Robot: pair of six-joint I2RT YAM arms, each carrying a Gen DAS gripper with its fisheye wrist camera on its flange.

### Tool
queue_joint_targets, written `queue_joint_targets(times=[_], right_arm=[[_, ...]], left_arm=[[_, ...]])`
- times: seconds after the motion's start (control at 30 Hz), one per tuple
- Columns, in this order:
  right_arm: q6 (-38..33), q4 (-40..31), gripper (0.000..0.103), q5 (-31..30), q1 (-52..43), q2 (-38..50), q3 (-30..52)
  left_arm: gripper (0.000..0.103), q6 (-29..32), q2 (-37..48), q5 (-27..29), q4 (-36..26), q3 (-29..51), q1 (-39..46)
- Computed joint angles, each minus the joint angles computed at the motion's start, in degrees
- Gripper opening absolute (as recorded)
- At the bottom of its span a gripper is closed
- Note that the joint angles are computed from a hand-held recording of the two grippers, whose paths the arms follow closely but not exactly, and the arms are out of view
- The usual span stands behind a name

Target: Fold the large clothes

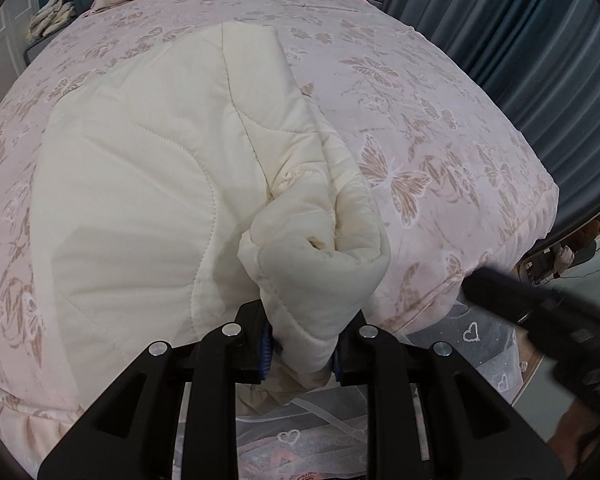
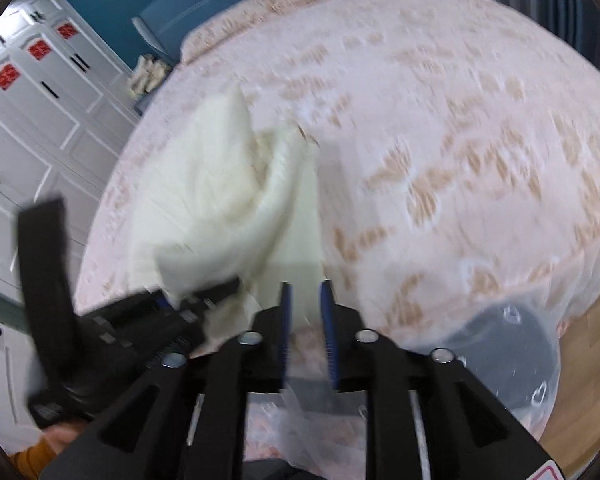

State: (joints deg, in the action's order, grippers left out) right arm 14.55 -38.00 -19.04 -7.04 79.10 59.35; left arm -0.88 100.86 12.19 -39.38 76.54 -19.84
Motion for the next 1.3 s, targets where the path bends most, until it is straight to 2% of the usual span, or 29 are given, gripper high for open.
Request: queue_joint_targets(times=[0.07, 0.13, 0.2, 0.27, 0.33, 0.47, 0.57, 0.6, 0.7, 0.87, 1.03, 1.07, 1.13, 1.2, 1.3], right_arm=[[0.43, 0.5, 0.027, 0.11, 0.84, 0.57, 1.74], [1.55, 0.34, 0.027, 0.38, 1.79, 0.97, 3.29], [2.02, 0.32, 0.027, 0.22, 2.1, 1.97, 4.71], [2.26, 0.94, 0.028, -0.45, 2.25, 3.07, 5.45], [2.72, 1.24, 0.028, -1.07, 2.77, 3.08, 5.78], [3.25, 0.99, 0.04, -0.27, 4.26, 2.64, 7.03], [4.1, 1.11, 0.047, -1.91, 4.13, 3.09, 8.17], [4.53, 1.28, 0.051, -2.68, 4.02, 3.27, 8.43], [5.91, 1.67, 0.052, -4.65, 4.36, 4.94, 10.07], [8.03, 2.87, 0.056, -4.67, 6.95, 8.96, 13.05], [8.03, 2.13, 0.056, -2.32, 9.59, 15.17, 16.57], [7.34, 1.73, 0.054, -1.02, 10.17, 16.68, 17.2], [6.21, 1.37, 0.028, -1.41, 10.31, 19.02, 17.46], [6.36, 3.4, 0.018, -2.08, 9.5, 17.85, 14.98], [6.32, 6.75, 0.016, -4.2, 7.36, 12.95, 10.17]], left_arm=[[0.022, -0.24, -0.42, -0.45, -0.33, 0.09, -0.15], [0.027, -0.65, -1.52, -0.95, -0.42, -0.17, -0.33], [0.043, -0.77, -2.47, -0.82, -1.05, -0.07, -0.3], [0.051, -1.12, -3.28, -0.26, -1.66, -0.09, 0.07], [0.053, -1.23, -4.19, -0.03, -2.28, -0.16, 0.26], [0.066, -0.69, -8.49, 0.59, -3.88, -1.14, 1.67], [0.077, 0.43, -13.34, 2.69, -4.81, -2.87, 5.58], [0.078, 0.5, -14.48, 3.32, -5.09, -3.34, 7.13], [0.078, 0.52, -16.06, 3.95, -6.07, -4.16, 13.16], [0.078, -0.19, -13.44, 3.6, -6.33, -3.92, 20.72], [0.078, -1.1, -11.38, 3.05, -5.2, -3.77, 22.61], [0.078, -1.07, -11.14, 3.01, -5.08, -3.63, 22.5], [0.078, -1.06, -11.1, 3.09, -4.93, -3.51, 22.3], [0.077, -1.0, -11.16, 3.13, -4.74, -2.93, 21.41], [0.077, -1.03, -11.19, 2.14, -4.09, -1.98, 19.33]])
